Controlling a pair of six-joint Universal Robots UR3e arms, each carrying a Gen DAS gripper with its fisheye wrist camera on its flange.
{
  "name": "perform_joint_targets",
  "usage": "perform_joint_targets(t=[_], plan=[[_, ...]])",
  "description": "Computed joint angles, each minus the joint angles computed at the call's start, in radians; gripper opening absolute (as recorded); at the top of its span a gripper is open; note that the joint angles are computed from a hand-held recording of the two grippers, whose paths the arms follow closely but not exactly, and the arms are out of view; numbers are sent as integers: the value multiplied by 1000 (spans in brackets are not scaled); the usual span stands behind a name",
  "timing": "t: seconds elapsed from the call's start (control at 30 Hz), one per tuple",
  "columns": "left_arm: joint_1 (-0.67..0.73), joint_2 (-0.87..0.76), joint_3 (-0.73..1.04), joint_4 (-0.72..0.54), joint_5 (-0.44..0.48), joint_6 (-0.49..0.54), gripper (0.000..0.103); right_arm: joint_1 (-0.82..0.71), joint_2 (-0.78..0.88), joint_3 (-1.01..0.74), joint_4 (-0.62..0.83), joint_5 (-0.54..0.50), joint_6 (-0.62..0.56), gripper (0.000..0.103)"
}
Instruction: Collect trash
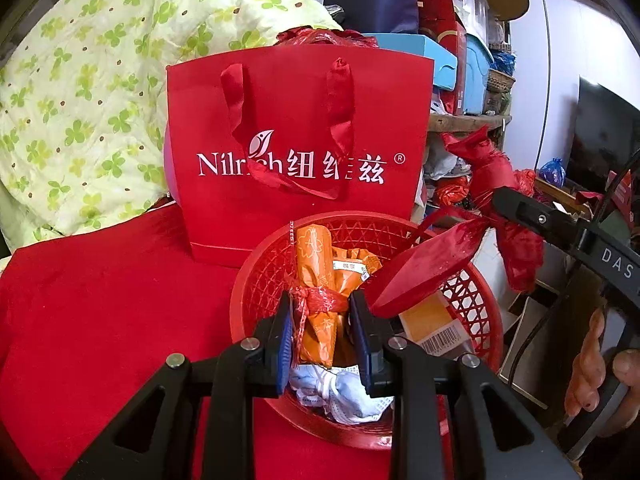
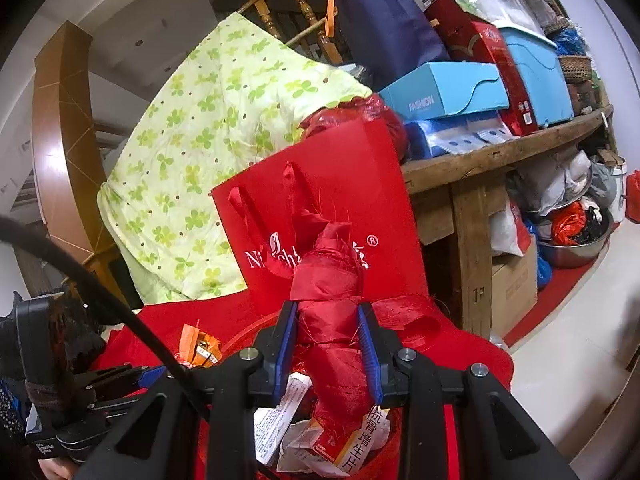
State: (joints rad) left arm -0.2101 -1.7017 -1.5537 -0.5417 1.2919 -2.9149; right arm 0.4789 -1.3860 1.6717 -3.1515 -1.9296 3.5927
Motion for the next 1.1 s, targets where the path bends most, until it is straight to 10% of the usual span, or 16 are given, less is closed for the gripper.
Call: perform_joint_targets(t=[0.2,0.4,0.47,1.1], plan=[[39,-6,1,-24,-115,31,34,-2,48,-44,7,23,-11,34],[55,19,-30,-6,-167,56,63,-25,58,-70,66,104,3,42],[59,49,-54,-11,-153,65,68,-20,50,-53,52,100,25,62],[175,534,-318,-108,95,19,91,332,-40,-86,139,-261,63,63]])
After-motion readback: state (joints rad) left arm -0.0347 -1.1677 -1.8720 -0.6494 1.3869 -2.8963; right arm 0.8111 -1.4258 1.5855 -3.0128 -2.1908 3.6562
